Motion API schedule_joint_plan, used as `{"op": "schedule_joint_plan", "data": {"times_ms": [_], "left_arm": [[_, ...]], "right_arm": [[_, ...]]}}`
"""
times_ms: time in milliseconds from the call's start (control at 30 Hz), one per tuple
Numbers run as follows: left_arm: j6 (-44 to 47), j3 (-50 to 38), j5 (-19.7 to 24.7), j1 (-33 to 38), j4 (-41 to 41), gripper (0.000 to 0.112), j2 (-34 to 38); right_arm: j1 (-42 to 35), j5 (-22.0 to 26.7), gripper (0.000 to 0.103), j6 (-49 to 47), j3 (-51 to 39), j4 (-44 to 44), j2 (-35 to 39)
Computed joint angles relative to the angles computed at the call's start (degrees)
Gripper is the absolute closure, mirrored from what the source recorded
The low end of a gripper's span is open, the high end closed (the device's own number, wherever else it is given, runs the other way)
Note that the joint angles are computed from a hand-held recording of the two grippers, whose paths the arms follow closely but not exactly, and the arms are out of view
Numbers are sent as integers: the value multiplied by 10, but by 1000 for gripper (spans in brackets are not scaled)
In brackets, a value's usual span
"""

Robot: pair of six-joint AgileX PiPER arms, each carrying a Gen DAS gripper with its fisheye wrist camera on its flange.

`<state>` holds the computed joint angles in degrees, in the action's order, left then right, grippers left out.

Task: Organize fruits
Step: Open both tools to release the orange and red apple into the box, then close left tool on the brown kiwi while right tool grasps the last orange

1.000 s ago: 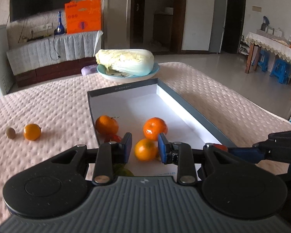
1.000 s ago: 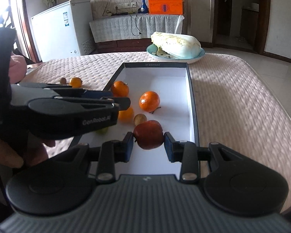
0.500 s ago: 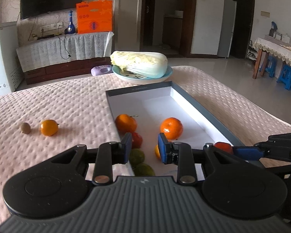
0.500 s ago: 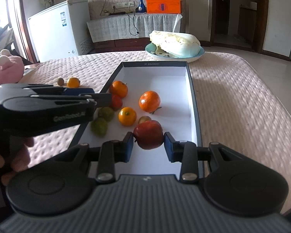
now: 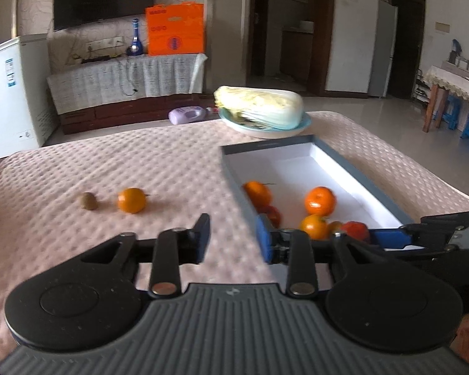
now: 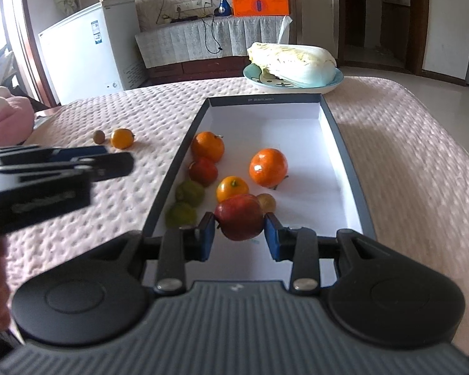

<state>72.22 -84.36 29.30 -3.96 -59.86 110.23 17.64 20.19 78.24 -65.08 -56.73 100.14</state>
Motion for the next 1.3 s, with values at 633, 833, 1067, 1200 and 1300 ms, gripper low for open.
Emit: {"op": "schedule_joint_plan", "data": {"times_ms": [633, 833, 1067, 1200, 1300], "left_arm": [[-49, -97, 41, 139, 41, 57, 48], [-139, -167, 54, 159, 97, 57, 92], [-232, -252, 61, 151, 172, 57, 150], [-245, -305, 71, 135, 190, 57, 188], [-276, -364, 90, 121, 218, 57, 227]], "right_arm": [[57, 94, 54, 90, -65, -73, 52], [82, 84, 54, 184, -45, -179, 34], [118, 56, 54, 199, -97, -234, 57], [109, 24, 54, 83, -183, -127, 107], [105, 28, 54, 0, -232, -58, 142]]}}
